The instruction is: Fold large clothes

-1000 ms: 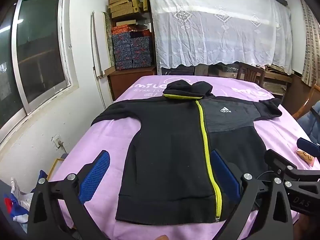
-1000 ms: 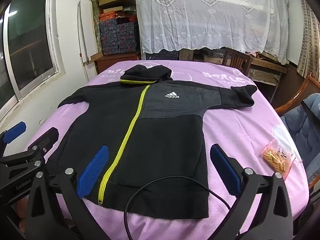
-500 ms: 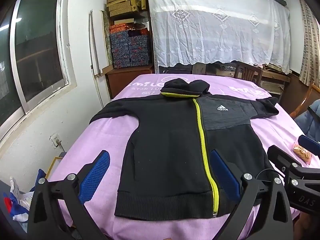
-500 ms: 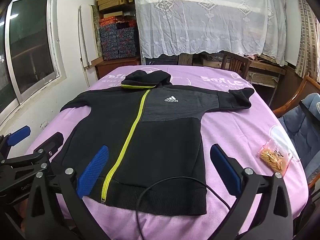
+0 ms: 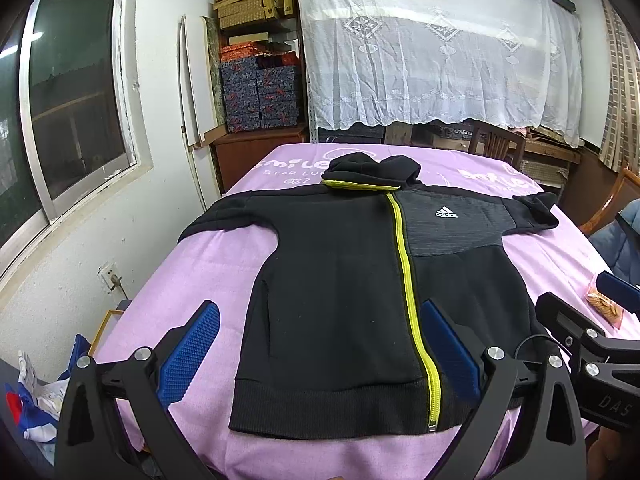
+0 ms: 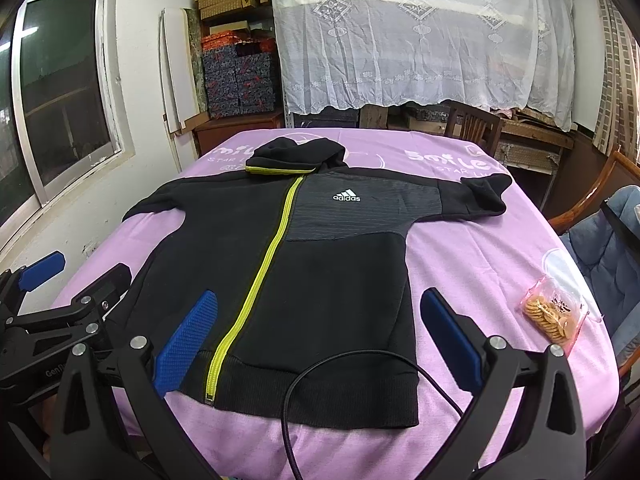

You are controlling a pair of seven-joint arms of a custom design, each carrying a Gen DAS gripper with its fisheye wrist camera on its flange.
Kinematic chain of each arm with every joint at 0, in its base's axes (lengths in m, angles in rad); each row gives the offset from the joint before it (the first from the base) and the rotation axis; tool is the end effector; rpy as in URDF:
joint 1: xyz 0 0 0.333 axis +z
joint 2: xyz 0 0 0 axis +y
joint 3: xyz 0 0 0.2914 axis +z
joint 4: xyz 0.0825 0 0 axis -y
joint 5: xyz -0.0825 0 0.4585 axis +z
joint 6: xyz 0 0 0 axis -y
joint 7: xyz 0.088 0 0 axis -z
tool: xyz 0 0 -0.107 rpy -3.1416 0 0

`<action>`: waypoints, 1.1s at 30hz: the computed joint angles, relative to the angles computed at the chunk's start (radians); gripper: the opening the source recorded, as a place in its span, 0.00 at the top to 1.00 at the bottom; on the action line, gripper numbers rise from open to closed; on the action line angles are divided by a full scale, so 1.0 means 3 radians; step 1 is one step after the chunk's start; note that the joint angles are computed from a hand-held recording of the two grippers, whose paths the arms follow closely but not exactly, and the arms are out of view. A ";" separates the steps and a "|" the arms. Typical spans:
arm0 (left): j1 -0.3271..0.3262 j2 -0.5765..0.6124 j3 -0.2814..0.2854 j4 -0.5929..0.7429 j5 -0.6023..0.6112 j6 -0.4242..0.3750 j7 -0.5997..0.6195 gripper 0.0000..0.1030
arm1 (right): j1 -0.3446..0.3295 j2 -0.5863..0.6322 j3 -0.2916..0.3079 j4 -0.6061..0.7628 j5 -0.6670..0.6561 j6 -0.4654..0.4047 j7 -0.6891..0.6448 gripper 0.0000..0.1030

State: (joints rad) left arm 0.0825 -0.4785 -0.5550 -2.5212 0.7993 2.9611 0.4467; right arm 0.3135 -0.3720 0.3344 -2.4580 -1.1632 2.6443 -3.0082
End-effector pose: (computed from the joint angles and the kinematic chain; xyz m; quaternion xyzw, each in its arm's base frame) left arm 0.4464 -0.2817 0.4335 -0.5775 0.6682 -0.3358 0.3275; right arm 0.4143 0.3412 0.4088 -0.5865 0.6579 -0.3244 0.3434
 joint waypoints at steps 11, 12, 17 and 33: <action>-0.0045 0.0036 0.0054 0.0001 -0.0036 -0.0018 0.0035 0.03 | -0.0005 0.0032 -0.0015 0.0017 -0.0036 0.0017 0.0024 0.04; -0.0041 0.0036 0.0053 0.0001 -0.0030 -0.0016 0.0031 0.03 | -0.0003 0.0030 -0.0019 0.0016 -0.0037 0.0024 0.0026 0.04; -0.0055 0.0041 0.0072 0.0002 -0.0039 -0.0015 0.0047 0.03 | -0.0002 0.0040 -0.0023 0.0019 -0.0043 0.0035 0.0042 0.04; -0.0083 0.0066 0.0111 0.0004 -0.0046 -0.0045 0.0064 0.03 | 0.0005 0.0072 -0.0041 0.0046 -0.0037 0.0051 0.0025 0.04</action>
